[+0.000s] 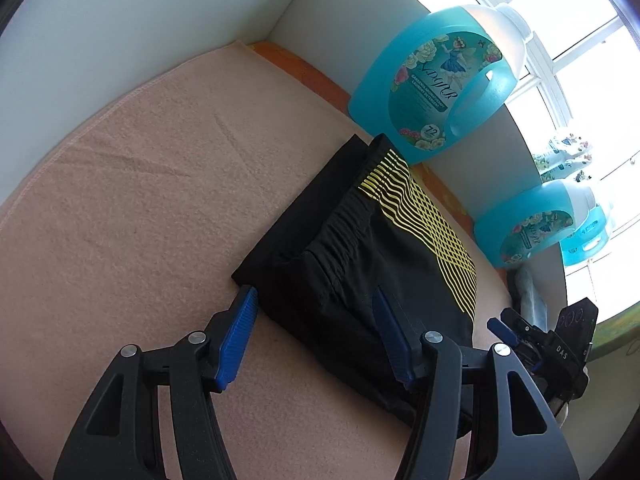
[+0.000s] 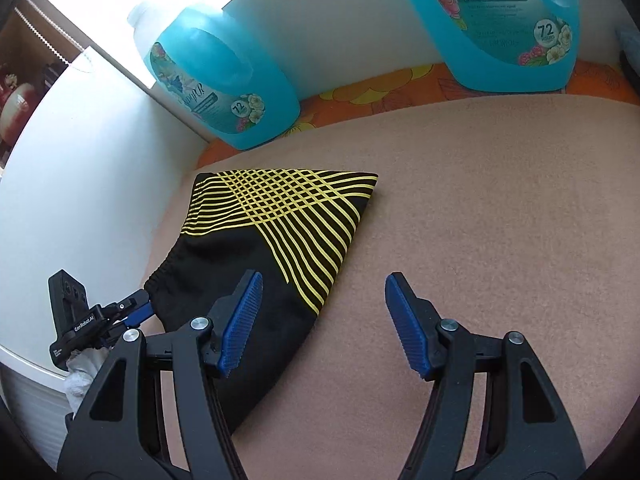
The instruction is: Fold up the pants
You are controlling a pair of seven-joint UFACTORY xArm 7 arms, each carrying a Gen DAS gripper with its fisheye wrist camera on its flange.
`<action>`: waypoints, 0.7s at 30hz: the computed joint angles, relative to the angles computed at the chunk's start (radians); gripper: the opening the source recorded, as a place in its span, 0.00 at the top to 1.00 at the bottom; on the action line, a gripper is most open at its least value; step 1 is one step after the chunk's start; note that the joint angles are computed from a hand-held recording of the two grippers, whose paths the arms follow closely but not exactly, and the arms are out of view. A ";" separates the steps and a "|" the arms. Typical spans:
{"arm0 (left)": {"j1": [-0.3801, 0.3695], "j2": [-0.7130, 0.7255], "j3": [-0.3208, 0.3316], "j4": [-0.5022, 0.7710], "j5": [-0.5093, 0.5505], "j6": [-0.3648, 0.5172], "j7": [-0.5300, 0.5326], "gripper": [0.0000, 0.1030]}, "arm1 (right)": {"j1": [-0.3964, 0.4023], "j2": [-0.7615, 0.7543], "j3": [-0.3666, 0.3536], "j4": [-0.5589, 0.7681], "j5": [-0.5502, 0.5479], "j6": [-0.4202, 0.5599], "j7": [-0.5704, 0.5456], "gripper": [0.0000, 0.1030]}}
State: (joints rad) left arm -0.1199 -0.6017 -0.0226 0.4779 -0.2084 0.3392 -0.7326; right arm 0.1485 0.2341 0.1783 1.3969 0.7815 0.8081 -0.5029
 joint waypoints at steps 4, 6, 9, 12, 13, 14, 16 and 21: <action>0.043 0.044 -0.055 0.019 0.046 -0.027 -0.047 0.37 | 0.006 0.063 0.007 0.056 -0.013 0.000 0.036 0.35; 0.066 0.052 -0.081 0.026 0.077 -0.032 -0.079 0.33 | 0.006 0.089 0.015 0.074 -0.014 -0.016 0.047 0.36; 0.087 0.066 -0.104 0.030 0.119 -0.050 -0.115 0.28 | 0.006 0.106 0.030 0.081 0.010 -0.066 0.058 0.37; 0.142 0.075 -0.161 0.036 0.189 -0.058 -0.183 0.28 | 0.013 0.131 0.045 0.104 0.006 -0.094 0.071 0.39; 0.162 0.077 -0.183 0.041 0.217 -0.053 -0.209 0.28 | 0.011 0.142 0.052 0.115 0.008 -0.089 0.069 0.44; 0.182 0.081 -0.206 0.048 0.248 -0.049 -0.236 0.28 | 0.010 0.149 0.061 0.121 0.015 -0.089 0.063 0.46; 0.216 0.083 -0.246 0.054 0.309 -0.046 -0.291 0.28 | 0.019 0.155 0.068 0.123 0.008 -0.111 0.059 0.48; 0.264 0.099 -0.293 0.060 0.422 -0.076 -0.395 0.40 | 0.023 0.179 0.077 0.147 -0.011 -0.112 0.074 0.67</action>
State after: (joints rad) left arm 0.1437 -0.5028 -0.3158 0.5379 0.2135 0.2632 -1.1272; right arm 0.1711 0.4134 0.2555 1.5436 0.7709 0.6957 -0.4292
